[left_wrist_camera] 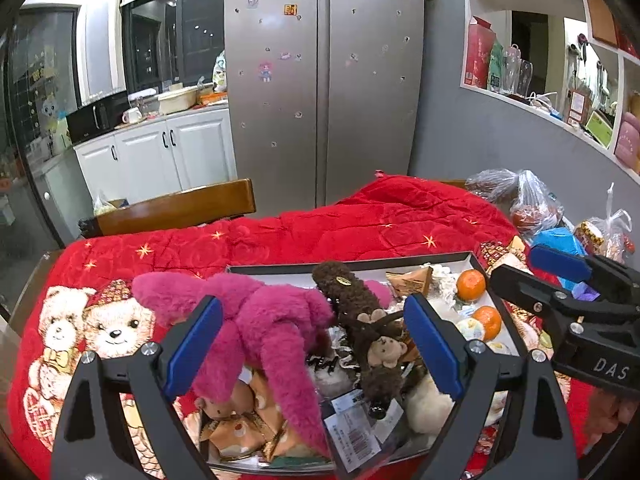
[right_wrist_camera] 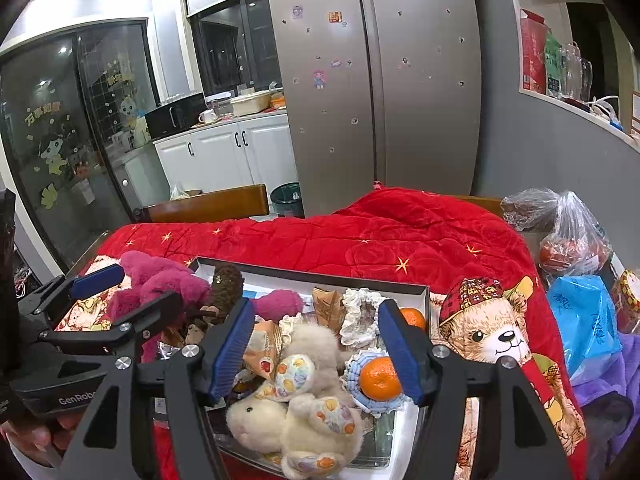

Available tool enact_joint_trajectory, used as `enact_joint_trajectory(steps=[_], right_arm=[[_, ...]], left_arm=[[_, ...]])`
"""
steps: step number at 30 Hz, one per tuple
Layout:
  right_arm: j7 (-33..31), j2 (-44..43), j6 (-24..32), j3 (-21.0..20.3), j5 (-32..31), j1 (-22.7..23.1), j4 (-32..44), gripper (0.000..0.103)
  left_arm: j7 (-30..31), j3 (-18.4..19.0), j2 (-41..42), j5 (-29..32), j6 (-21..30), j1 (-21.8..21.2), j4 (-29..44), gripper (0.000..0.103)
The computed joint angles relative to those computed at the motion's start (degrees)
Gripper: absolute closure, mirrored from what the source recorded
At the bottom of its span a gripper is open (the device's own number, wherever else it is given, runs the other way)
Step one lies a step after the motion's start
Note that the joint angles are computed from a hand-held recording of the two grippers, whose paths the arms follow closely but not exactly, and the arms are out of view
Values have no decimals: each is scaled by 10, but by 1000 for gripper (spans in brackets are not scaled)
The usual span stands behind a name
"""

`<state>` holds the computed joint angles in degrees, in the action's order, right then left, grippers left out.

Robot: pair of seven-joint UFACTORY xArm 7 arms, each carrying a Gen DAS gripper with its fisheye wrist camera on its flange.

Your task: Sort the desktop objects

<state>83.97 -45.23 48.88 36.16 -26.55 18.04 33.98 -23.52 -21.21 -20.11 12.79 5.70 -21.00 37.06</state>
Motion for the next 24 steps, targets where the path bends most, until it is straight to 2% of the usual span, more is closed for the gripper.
enact_joint_trajectory(steps=[4, 5, 6, 7, 11, 14, 17, 19, 21, 24], right_arm=[[-3, 7, 24, 9, -4, -4, 17, 29], [-6, 13, 42, 15, -5, -7, 28, 25], [-8, 26, 84, 32, -9, -18, 53, 24], [-6, 35, 118, 45, -14, -26, 72, 24], [13, 44, 191, 69, -30, -27, 125, 23], [28, 43, 251, 104, -37, -34, 181, 18], [30, 41, 306, 156, -47, -54, 240, 17], [25, 37, 349, 199, -42, -85, 290, 17], [7, 25, 379, 229, -30, -117, 327, 17], [-34, 10, 448, 298, -19, -188, 402, 17]], left_arm=[[-4, -8, -24, 9, -1, 9, -7, 10], [-3, -7, -36, 10, 1, 10, -9, 10], [-2, -5, -45, 7, 3, 8, -12, 10], [1, 2, -54, 1, 6, 1, -14, 10], [34, 57, -126, -49, 37, -63, -36, 10], [59, 74, -195, -78, 80, -92, -53, 10], [64, 67, -291, -96, 136, -101, -73, 6], [63, 56, -345, -102, 183, -98, -78, 0], [63, 41, -397, -99, 222, -87, -80, 0], [59, 29, -477, -102, 280, -84, -86, 0]])
